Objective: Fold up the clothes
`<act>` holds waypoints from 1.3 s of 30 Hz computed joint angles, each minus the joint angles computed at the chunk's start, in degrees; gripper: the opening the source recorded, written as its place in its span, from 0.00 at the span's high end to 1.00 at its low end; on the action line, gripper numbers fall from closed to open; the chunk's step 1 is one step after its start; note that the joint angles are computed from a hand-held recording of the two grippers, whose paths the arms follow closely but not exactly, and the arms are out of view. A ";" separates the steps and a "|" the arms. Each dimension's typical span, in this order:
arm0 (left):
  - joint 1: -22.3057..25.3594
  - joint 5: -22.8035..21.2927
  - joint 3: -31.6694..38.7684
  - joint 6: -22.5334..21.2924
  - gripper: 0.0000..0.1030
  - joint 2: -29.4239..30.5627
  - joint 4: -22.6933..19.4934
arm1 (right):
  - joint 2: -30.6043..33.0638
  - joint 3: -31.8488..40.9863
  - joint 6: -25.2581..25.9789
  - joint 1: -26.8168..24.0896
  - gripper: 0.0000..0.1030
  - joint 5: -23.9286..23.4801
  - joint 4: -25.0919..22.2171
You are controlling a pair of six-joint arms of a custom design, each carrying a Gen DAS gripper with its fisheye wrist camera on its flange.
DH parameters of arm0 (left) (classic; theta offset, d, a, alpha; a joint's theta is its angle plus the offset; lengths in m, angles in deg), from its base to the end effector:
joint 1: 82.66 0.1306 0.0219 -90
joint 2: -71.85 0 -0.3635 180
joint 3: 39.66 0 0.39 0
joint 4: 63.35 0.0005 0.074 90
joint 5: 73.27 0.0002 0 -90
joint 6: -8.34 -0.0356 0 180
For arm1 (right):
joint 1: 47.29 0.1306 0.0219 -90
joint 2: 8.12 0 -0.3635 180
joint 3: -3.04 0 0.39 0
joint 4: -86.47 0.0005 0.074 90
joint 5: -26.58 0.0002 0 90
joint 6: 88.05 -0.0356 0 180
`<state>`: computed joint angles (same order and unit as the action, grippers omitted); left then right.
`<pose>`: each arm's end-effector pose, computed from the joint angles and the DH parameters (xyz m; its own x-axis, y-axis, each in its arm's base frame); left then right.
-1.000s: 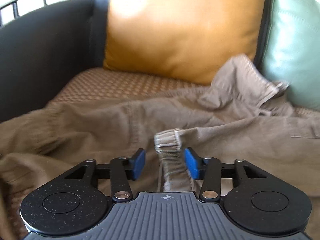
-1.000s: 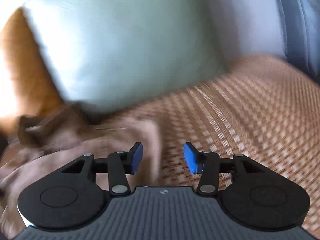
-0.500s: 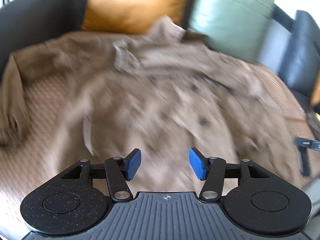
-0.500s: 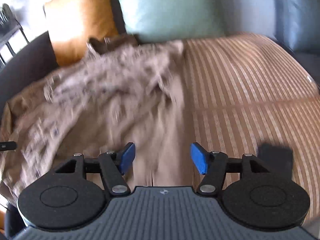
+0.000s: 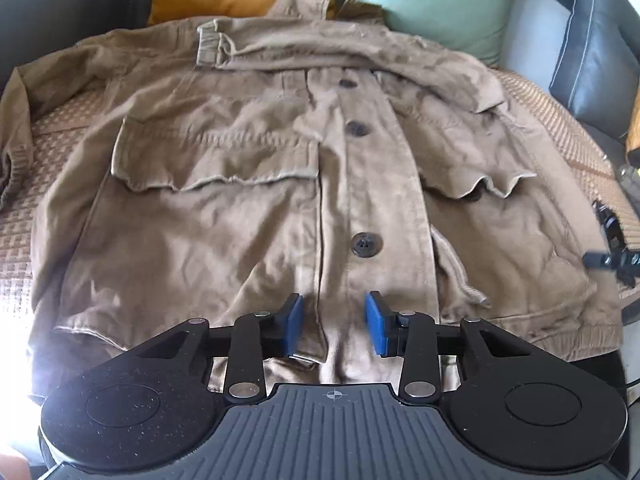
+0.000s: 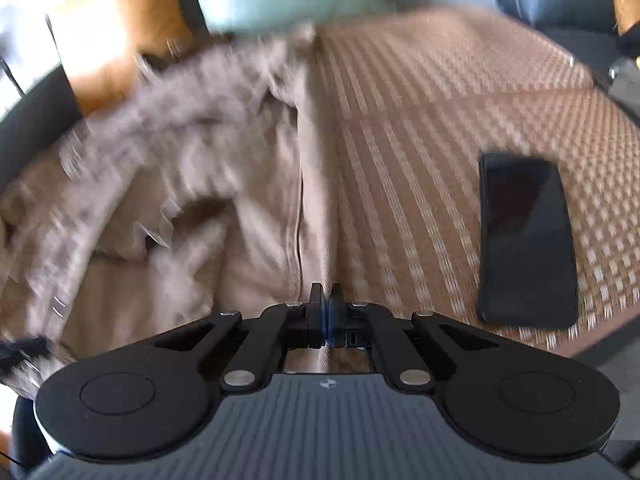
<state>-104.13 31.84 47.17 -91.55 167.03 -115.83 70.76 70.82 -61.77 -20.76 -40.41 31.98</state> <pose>0.4554 -0.1896 0.3413 -0.7195 0.4612 -0.5193 0.6042 0.7844 -0.1405 0.3450 0.1561 0.3149 -0.5998 0.6230 -0.5021 0.6125 0.7613 0.2129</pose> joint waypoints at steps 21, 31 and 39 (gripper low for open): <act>0.15 9.26 3.92 4.85 0.47 2.25 -0.87 | 14.16 14.26 14.53 2.18 0.42 -3.89 1.06; 18.47 -8.69 7.93 20.30 0.21 3.90 15.73 | 28.73 42.00 34.06 0.76 0.32 -11.15 7.61; 24.29 -2.97 19.43 25.28 0.25 16.81 9.22 | 50.97 72.45 37.06 1.55 0.31 -21.55 0.44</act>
<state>-79.84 28.87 66.60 -66.27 183.83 -106.61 121.73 143.26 -24.71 -19.21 -61.96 32.42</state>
